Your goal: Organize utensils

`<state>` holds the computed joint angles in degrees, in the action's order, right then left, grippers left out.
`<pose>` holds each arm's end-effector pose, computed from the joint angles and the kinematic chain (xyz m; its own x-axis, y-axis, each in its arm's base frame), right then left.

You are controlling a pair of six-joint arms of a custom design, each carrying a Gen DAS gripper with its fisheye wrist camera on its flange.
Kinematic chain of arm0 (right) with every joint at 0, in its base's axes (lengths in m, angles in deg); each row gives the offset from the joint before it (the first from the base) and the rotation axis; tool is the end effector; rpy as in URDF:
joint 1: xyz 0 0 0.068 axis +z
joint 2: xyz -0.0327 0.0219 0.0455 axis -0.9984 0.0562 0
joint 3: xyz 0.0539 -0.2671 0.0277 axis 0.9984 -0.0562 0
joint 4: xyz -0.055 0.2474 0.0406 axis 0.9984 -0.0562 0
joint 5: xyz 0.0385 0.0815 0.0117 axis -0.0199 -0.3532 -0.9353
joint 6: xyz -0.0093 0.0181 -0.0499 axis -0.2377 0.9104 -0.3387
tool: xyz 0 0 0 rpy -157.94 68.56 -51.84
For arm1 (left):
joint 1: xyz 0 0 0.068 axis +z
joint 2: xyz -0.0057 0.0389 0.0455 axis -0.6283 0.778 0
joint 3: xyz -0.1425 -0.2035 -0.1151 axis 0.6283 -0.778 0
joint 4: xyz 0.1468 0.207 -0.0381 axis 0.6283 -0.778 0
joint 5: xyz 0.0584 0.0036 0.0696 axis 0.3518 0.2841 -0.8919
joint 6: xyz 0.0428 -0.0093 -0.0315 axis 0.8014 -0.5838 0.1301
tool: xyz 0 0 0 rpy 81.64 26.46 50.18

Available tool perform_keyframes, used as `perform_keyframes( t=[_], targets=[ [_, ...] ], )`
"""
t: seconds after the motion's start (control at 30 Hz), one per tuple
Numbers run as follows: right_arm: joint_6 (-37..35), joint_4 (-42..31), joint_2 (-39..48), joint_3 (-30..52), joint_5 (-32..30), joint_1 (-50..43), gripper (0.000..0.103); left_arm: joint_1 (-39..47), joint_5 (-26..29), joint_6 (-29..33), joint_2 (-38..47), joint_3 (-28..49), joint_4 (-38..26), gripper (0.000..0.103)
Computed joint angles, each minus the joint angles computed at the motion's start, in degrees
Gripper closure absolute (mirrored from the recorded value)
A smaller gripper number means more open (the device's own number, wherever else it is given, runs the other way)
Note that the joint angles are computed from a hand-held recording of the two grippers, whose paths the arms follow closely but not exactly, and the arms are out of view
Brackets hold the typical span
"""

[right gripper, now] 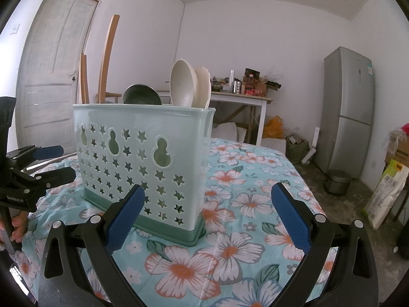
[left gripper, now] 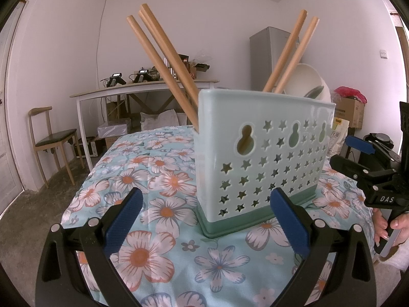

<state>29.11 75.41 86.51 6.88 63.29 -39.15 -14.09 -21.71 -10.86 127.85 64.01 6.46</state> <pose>0.1571 0.1339 0.1042 -0.2914 -0.0639 -0.9545 0.0083 0.9976 -0.0693 0.2222 0.0721 0.0878 -0.2550 0.1880 -0.9485 0.5202 0.8536 0.0293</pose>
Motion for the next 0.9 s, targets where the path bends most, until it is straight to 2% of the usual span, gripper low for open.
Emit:
perform_keyframes(
  t=[0.9],
  targets=[
    [0.0, -0.4, -0.1, 0.1, -0.1, 0.0, 0.008, 0.0, 0.0, -0.1, 0.0, -0.2, 0.1, 0.005]
  ],
)
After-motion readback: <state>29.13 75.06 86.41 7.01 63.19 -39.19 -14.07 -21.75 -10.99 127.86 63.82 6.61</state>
